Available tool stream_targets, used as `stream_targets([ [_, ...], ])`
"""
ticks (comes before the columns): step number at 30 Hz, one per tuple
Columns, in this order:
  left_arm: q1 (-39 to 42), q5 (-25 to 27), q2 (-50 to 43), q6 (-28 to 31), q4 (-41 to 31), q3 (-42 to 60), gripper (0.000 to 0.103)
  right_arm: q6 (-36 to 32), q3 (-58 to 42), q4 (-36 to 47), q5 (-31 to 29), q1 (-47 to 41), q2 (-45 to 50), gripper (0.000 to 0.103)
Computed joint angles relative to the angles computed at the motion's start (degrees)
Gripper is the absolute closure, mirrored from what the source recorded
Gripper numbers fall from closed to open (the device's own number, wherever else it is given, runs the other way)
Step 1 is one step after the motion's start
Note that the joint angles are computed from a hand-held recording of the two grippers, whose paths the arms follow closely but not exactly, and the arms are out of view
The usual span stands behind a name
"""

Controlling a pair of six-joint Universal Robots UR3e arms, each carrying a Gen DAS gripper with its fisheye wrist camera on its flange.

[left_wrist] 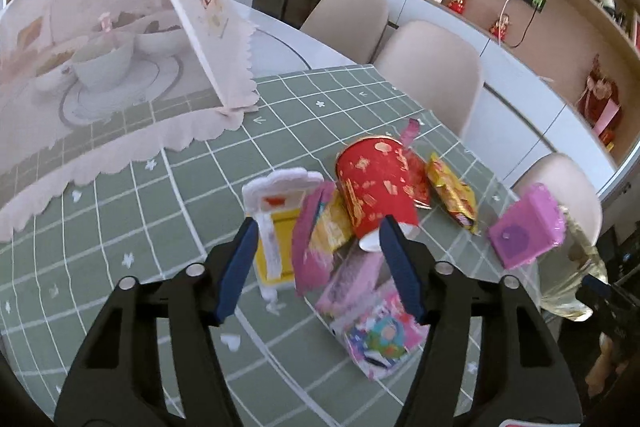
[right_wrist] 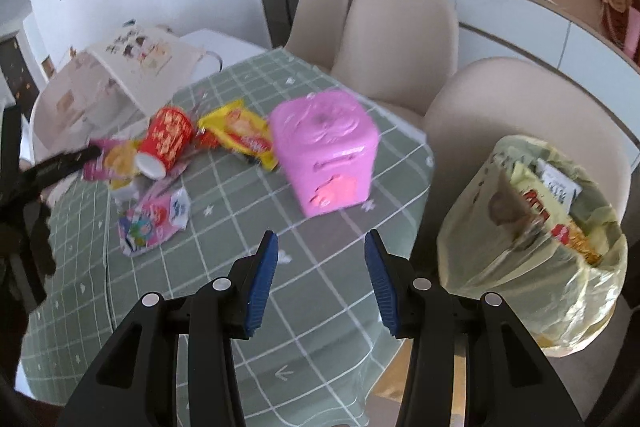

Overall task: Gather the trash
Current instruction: 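Move the left gripper back to the table and close on a pink wrapper, then grasp the pink snack bag with the left gripper while the right grasps the colourful HOLA wrapper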

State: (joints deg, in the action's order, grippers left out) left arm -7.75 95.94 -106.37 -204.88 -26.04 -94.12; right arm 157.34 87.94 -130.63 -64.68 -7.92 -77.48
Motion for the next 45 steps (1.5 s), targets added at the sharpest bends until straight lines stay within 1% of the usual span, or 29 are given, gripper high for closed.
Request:
stream_targets([
  [2,0.77,-1.26,-1.38,-0.28,-0.21,0.97,0.049,-0.60,0.82,0.17,0.26,0.42,-0.20,0.060],
  [3,0.99,-1.43,-1.73,-0.56,-0.46,1.22,0.055,-0.76,1.08,0.22,0.68,0.51,-0.28,0.060],
  [4,1.40,-2.06,-1.78,-0.72,-0.45,1.05,0.068,-0.87,1.41,0.15,1.21,0.63,-0.32,0.060],
  [5,1.72,-2.47,-1.37,-0.98,-0.36,0.48,0.075,-0.94,1.47,0.23,1.51,0.75,-0.29,0.060],
  [6,2.06,-3.12,-0.54,-1.22,-0.29,-0.48,0.087,-0.86,1.33,0.21,1.71,1.19,0.07,0.060],
  [8,2.49,-4.56,1.60,-1.49,0.23,-2.99,0.089,-0.54,0.60,0.32,1.85,2.29,0.95,0.060],
  [10,1.79,-4.16,3.99,-1.51,0.47,-5.40,0.096,-0.49,-0.86,0.92,2.42,3.74,2.46,0.060],
  [13,-0.14,-3.73,8.65,-2.39,1.00,-9.78,0.096,1.05,-5.03,1.82,0.29,7.04,6.09,0.060],
  [15,-2.38,-1.77,11.03,-3.54,0.68,-11.87,0.096,1.49,-8.62,3.72,0.38,8.64,9.08,0.060],
  [16,-2.94,-1.45,11.93,-4.05,0.65,-12.85,0.096,1.63,-10.60,5.00,1.14,9.32,10.78,0.060],
  [18,-3.94,-1.45,13.83,-5.95,1.06,-15.54,0.096,0.83,-16.13,9.97,4.81,10.26,14.87,0.060],
  [20,-4.42,-1.24,14.70,-6.87,1.17,-17.35,0.096,-2.10,-23.55,17.74,9.59,11.19,19.93,0.060],
  [21,-4.84,-0.84,14.89,-7.46,1.15,-18.13,0.096,-2.52,-25.75,18.97,9.97,11.98,21.59,0.060],
  [24,-5.30,-0.67,15.97,-9.79,1.86,-21.19,0.095,-1.67,-30.93,17.37,6.49,15.79,26.13,0.060],
  [26,-4.97,-0.65,17.41,-10.98,2.59,-23.44,0.095,-2.73,-35.08,18.60,4.65,17.75,29.05,0.060],
  [28,-3.44,-2.84,19.25,-10.91,3.92,-26.02,0.095,-4.79,-39.84,21.52,3.26,19.53,32.15,0.060],
  [29,-2.58,-4.51,19.92,-10.38,4.68,-27.03,0.094,-4.85,-39.21,20.31,2.71,19.97,32.04,0.061],
  [30,-1.95,-5.71,20.47,-9.79,5.09,-27.78,0.091,-5.08,-38.20,18.57,1.61,20.56,31.63,0.067],
  [31,-1.36,-7.05,20.93,-8.73,5.42,-28.39,0.086,-5.57,-37.42,17.61,0.44,21.04,31.15,0.069],
  [33,-1.00,-8.41,20.84,-7.55,5.86,-28.61,0.080,-6.98,-35.96,16.95,-1.85,21.52,29.95,0.082],
  [35,-0.59,-9.99,20.14,-7.05,6.29,-28.40,0.078,-8.85,-32.96,16.79,-2.26,20.46,27.86,0.088],
  [37,-0.67,-10.52,19.11,-6.95,6.56,-27.62,0.075,-10.12,-28.19,15.70,-2.65,18.55,24.82,0.089],
  [40,-1.01,-11.07,17.48,-6.44,6.81,-26.06,0.070,-10.12,-23.20,15.20,-3.43,15.11,21.36,0.090],
  [43,-1.73,-11.13,15.51,-5.63,5.89,-23.91,0.070,-8.89,-19.44,15.02,-5.01,11.94,18.39,0.090],
  [45,-2.52,-11.06,13.94,-5.02,5.06,-22.17,0.070,-8.61,-17.26,15.51,-4.73,9.77,16.65,0.090],
])
